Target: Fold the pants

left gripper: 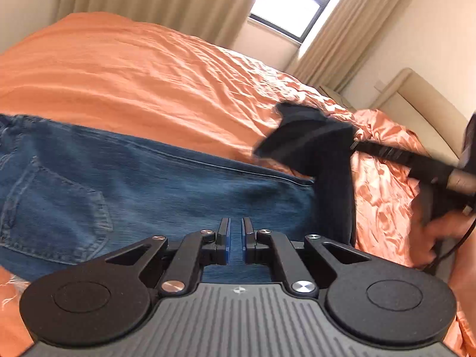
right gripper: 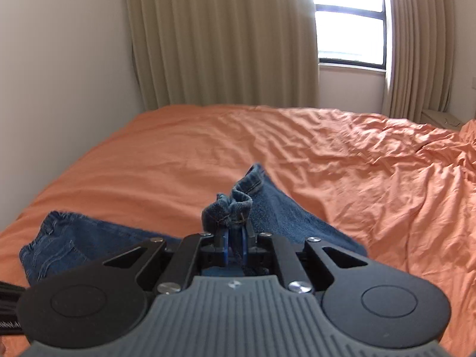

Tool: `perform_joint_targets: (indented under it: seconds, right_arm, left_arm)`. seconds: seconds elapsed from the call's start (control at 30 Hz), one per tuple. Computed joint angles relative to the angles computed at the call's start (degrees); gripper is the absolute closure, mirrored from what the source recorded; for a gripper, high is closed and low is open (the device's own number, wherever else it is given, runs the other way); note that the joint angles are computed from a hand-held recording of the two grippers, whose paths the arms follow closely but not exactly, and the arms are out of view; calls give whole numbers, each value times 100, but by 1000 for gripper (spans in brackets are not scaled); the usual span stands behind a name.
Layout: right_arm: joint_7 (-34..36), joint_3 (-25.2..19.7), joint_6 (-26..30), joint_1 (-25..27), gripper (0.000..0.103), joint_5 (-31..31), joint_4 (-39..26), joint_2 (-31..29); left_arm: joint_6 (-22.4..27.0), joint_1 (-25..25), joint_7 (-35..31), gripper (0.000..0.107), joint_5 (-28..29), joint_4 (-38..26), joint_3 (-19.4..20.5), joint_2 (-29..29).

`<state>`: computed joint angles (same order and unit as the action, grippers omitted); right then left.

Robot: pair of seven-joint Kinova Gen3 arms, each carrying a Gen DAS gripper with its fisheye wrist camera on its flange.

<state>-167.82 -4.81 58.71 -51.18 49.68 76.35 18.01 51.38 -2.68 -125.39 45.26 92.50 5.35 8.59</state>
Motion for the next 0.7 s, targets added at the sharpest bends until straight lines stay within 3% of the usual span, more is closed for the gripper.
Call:
perform_joint_targets:
  seconds: [0.17,0.27,0.37,0.47,0.53,0.6,0.7]
  right_arm:
    - [481,-97,189,-113,100,-929,-516,925]
    - [526,26,123,-180,99,-1251,-363,1045]
    - [605,112,-336,15,96,-1512,5,891]
    - [857,22,-883,370,77,-1969,270,639]
    - [1065,-32,-1057,490,57,-2206,395,448]
    - [1291,-57,-1139,558,50,-2299,479,267]
    - [1392,-40,-1290,612,49,-2294,733,-23]
  left_arm:
    - [358,-354,-145,102,151,-19,-147,153]
    - [678,-605,-328,93,348,-39,-172,299]
    - [926,-715,-352,89,529,-109,-114,527]
    - [991,-691,-270,88,576,-184,-20,726]
    - [1021,-662,-187,87,628,-271,56,873]
    - [1068,-669,-113,78,761,-376,139,1046]
    - [1025,-624,106,75,920,-553,255,1324]
